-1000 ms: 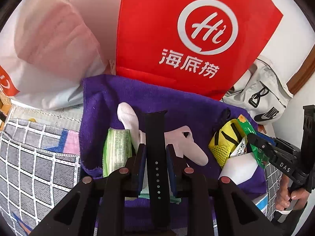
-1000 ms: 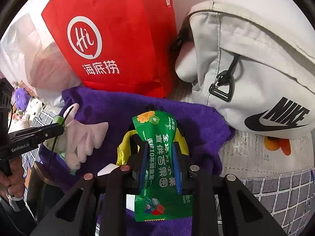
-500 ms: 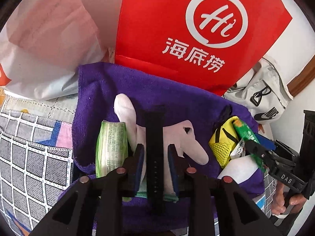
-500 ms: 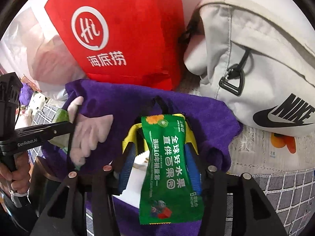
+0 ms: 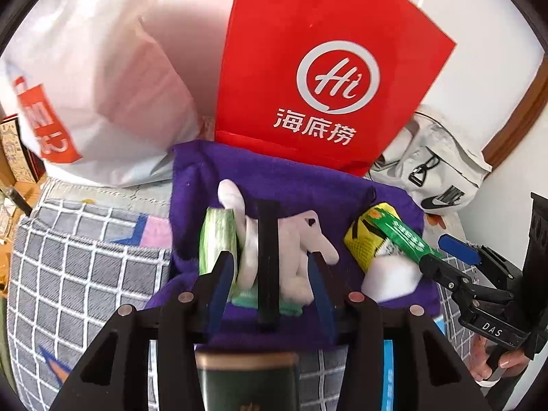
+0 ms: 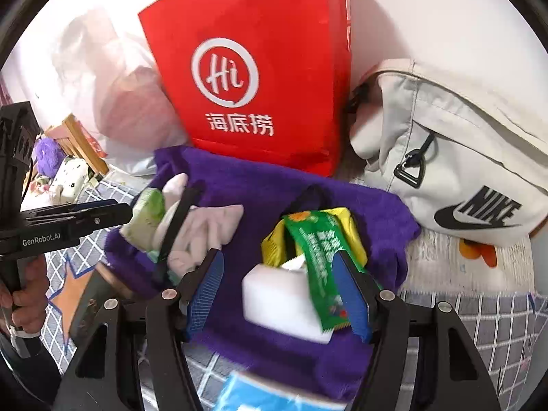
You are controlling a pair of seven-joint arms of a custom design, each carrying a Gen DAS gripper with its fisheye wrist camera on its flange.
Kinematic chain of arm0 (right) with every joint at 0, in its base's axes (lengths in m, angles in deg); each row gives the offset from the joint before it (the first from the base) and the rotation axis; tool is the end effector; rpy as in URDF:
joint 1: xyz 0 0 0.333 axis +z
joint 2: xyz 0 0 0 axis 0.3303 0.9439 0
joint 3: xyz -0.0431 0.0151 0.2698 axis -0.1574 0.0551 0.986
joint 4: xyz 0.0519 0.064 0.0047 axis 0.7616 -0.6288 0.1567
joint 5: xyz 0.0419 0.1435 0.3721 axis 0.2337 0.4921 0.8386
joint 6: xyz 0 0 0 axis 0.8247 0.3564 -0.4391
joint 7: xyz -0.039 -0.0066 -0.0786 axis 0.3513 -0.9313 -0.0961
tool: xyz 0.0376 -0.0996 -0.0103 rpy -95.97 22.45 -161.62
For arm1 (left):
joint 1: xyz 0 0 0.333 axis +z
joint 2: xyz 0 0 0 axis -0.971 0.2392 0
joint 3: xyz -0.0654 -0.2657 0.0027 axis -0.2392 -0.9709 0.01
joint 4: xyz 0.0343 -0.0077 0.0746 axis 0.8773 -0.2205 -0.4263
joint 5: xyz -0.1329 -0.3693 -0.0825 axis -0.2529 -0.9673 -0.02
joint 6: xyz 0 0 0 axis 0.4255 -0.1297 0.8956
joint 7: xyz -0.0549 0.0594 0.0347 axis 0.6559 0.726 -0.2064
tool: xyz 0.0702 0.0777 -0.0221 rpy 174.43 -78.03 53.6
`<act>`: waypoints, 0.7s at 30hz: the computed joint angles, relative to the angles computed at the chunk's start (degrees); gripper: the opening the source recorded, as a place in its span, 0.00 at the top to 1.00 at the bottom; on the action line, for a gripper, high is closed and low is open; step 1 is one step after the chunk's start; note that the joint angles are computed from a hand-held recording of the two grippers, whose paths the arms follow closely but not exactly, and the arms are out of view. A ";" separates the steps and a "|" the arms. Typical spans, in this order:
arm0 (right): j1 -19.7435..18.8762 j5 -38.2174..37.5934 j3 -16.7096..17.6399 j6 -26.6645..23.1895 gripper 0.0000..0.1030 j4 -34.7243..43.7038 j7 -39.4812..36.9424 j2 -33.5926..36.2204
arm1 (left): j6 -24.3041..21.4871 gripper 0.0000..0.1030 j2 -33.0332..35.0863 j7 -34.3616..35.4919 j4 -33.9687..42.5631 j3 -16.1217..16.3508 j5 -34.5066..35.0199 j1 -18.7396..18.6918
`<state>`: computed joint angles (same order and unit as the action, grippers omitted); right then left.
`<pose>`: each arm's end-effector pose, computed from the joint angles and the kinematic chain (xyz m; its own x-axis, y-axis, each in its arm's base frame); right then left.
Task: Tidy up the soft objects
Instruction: 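Lower the strap onto the towel with the left tool while the right tool releases the green packet, then move the open left tool back toward the white mesh bag on the bed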
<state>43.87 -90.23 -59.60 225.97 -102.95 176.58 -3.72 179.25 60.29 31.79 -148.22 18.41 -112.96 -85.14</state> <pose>0.4152 0.3144 0.4271 0.1842 -0.9675 -0.1734 -0.7863 -0.0393 -0.6166 0.4412 -0.1168 0.4592 -0.1630 -0.9544 0.2501 -0.8591 0.0126 -0.5117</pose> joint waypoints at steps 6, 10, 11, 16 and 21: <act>-1.31 -5.32 4.33 -1.42 0.36 -5.34 8.84 -8.41 | -2.29 0.58 -8.23 -2.13 -4.88 -1.12 2.04 0.24; -0.80 -7.41 6.97 -2.01 0.36 -9.95 13.86 -15.59 | -4.43 0.58 -15.47 -3.76 -8.99 -1.30 3.33 0.16; -0.50 -7.83 7.76 -2.57 0.36 -10.93 14.98 -17.35 | -5.05 0.58 -17.44 -4.12 -10.08 -1.27 3.61 0.13; 5.10 -4.97 7.36 -5.25 0.37 -14.25 15.59 -21.98 | -7.93 0.58 -26.92 -5.81 -15.47 -1.03 4.39 -0.20; 9.76 -2.49 7.91 -5.29 0.51 -17.01 15.90 -23.83 | -10.69 0.58 -35.92 -6.52 -20.67 -0.18 4.08 -1.09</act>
